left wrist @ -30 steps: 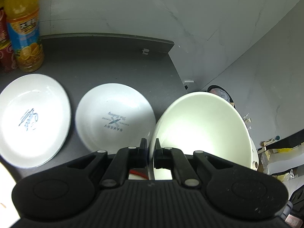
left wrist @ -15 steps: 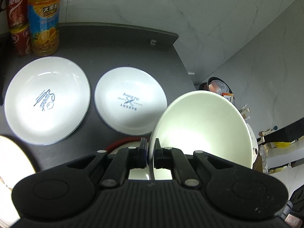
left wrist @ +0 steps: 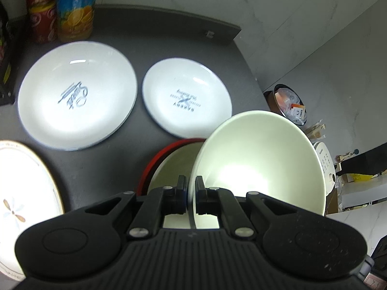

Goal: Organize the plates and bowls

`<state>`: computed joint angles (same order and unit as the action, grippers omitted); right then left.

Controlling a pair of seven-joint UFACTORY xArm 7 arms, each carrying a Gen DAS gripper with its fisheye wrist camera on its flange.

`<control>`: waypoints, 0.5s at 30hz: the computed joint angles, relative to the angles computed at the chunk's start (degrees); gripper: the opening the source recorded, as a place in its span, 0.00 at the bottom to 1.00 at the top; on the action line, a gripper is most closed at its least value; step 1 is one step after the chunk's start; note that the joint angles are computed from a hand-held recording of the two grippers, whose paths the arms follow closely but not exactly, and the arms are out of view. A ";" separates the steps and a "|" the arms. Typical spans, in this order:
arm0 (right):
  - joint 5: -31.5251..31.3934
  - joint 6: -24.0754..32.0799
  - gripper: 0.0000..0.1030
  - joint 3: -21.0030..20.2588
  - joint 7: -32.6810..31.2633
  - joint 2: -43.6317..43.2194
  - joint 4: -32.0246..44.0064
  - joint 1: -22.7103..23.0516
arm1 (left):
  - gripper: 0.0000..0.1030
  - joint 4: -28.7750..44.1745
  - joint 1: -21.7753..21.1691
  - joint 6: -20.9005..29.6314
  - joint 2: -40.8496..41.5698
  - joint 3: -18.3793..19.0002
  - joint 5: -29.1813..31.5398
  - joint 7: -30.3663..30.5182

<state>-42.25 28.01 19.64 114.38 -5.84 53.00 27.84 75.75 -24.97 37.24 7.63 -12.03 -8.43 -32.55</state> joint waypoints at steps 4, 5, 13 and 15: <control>-0.10 2.93 0.13 0.17 -2.46 1.89 2.04 1.02 | 0.04 -1.81 0.24 -0.15 -0.72 0.02 -0.86 0.23; -0.18 3.66 0.13 0.06 -3.09 2.40 2.58 1.40 | 0.04 -1.96 0.28 -0.12 -0.71 0.03 -1.00 0.17; 1.54 3.46 0.11 -2.02 -6.88 4.65 3.41 3.33 | 0.04 -3.46 0.64 0.29 -0.55 0.20 -1.27 -0.75; 1.56 3.47 0.11 -2.26 -7.21 4.97 3.58 3.65 | 0.05 -3.84 0.68 0.23 -0.52 0.19 -1.40 -0.74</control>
<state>-40.69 31.48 17.38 107.17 -0.88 56.58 31.49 71.91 -24.29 37.47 7.11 -11.84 -9.83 -33.29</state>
